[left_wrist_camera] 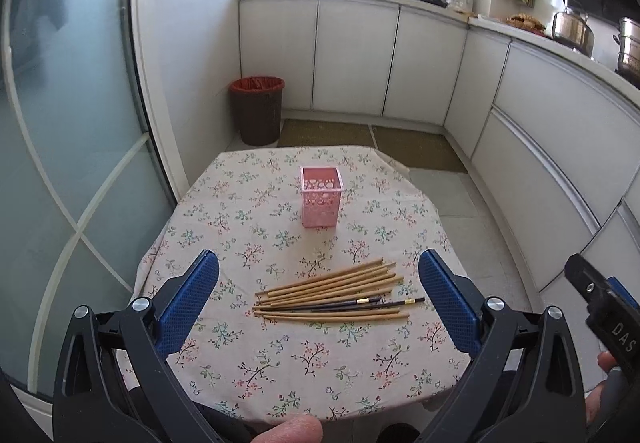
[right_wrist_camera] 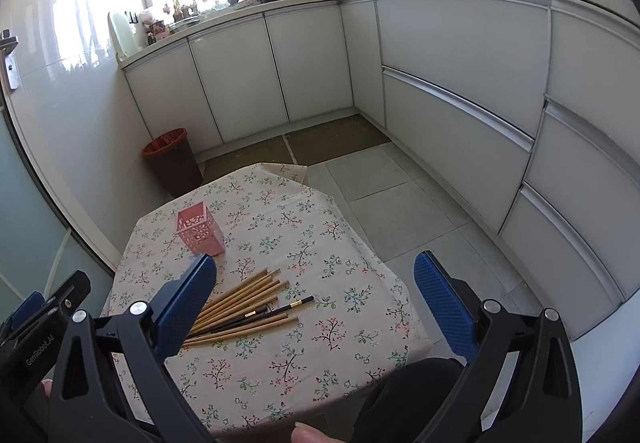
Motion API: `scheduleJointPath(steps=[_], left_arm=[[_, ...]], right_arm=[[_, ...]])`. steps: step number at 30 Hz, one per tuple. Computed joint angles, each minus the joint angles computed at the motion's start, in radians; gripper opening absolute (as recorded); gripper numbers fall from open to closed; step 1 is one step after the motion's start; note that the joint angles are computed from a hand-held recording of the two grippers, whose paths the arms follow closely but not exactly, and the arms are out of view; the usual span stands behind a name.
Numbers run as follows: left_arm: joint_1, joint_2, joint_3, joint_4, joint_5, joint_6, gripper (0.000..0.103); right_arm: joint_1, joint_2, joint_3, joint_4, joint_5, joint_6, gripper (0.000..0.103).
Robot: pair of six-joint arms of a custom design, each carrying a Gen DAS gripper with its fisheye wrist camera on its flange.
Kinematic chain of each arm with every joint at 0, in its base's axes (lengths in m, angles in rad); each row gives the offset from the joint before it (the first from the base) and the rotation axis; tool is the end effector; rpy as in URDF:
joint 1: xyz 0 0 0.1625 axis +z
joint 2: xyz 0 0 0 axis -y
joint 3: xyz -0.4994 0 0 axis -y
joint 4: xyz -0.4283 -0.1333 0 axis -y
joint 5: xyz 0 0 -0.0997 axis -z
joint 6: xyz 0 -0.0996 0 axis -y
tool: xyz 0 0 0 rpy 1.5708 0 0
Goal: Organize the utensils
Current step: 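Grasp a wooden chopstick with the left gripper while the right gripper grasps another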
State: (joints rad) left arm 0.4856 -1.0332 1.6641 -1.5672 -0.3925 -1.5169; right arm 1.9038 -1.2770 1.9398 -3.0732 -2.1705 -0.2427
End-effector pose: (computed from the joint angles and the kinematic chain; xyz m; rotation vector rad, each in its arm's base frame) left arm -0.4779 -0.5070 0.2490 0.0003 2.0548 -1.1172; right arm 0.2723 -0.5513 0.3963 0.3597 -2.3684 1.0912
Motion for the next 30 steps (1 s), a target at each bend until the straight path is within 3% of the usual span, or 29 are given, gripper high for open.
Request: scheduleJointPath(steps=[6, 10, 16, 21, 23, 25, 27, 30], left_arm=[[0.14, 0.052, -0.012, -0.329, -0.257, 0.457, 0.096], [0.245, 0.138, -0.096, -0.339, -0.474, 0.697, 0.096], [0.328, 0.278, -0.277, -0.179, -0.528, 0.832, 0.096], [0.404, 0.387, -0.47, -0.074, -0.573, 0.864, 0.094], [0.426, 0.425, -0.539, -0.032, -0.591, 0.872, 0.087], [0.441, 0.454, -0.591, 0.005, -0.606, 0.899, 0.068], [0.454, 0.48, -0.637, 0.056, -0.581, 0.905, 0.054], [0.474, 0.496, -0.67, 0.07, -0.576, 0.916, 0.042]], right_arm=[[-0.079, 0.015, -0.061, 0.21, 0.035, 0.165, 0.096], [-0.144, 0.037, -0.113, 0.364, 0.094, 0.261, 0.096], [-0.218, 0.083, -0.173, 0.505, 0.16, 0.352, 0.096], [-0.26, 0.129, -0.22, 0.602, 0.192, 0.386, 0.096], [-0.274, 0.145, -0.236, 0.632, 0.201, 0.402, 0.096], [-0.289, 0.157, -0.254, 0.669, 0.223, 0.426, 0.096], [-0.3, 0.169, -0.271, 0.701, 0.245, 0.453, 0.096], [-0.306, 0.19, -0.294, 0.747, 0.269, 0.462, 0.096]])
